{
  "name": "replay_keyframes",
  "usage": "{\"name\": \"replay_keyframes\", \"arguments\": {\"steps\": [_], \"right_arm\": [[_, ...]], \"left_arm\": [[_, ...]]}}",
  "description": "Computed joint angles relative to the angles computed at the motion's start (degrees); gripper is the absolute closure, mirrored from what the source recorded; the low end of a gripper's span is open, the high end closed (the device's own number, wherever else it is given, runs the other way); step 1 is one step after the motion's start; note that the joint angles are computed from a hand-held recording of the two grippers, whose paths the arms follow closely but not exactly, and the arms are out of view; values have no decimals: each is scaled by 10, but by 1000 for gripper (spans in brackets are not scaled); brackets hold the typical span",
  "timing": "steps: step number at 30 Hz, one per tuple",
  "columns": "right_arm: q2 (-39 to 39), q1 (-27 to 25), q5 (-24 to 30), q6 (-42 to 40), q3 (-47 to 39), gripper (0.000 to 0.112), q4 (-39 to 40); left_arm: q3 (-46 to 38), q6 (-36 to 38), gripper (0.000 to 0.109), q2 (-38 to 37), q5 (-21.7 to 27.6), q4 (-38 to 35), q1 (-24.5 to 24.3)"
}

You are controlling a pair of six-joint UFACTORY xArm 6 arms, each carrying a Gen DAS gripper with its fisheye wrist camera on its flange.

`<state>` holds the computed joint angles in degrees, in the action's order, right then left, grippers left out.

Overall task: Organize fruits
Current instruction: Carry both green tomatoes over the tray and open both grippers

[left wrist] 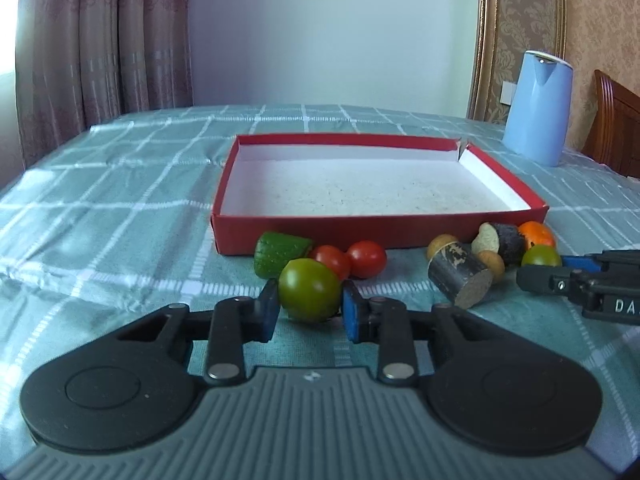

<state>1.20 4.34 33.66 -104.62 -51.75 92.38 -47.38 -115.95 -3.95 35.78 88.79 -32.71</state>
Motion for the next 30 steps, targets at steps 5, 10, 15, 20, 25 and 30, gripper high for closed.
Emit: {"name": "replay_keyframes", "arguments": {"steps": [5, 10, 15, 20, 25, 30], "right_arm": [[-21, -1, -8, -23, 10, 79, 22], [-12, 15, -44, -58, -25, 79, 59], [64, 56, -127, -80, -130, 79, 92], [167, 89, -194, 43, -244, 79, -16], [244, 95, -203, 260, -315, 79, -222], [292, 88, -183, 421, -362, 79, -386]], "left_arm": [[-7, 14, 79, -15, 12, 9, -5], [-51, 47, 79, 11, 21, 9, 3], [-130, 83, 79, 76, 38, 6, 20], [-215, 134, 79, 153, 31, -39, 54], [-275, 199, 79, 207, 10, -120, 92], [-298, 244, 79, 233, -8, -173, 114]]}}
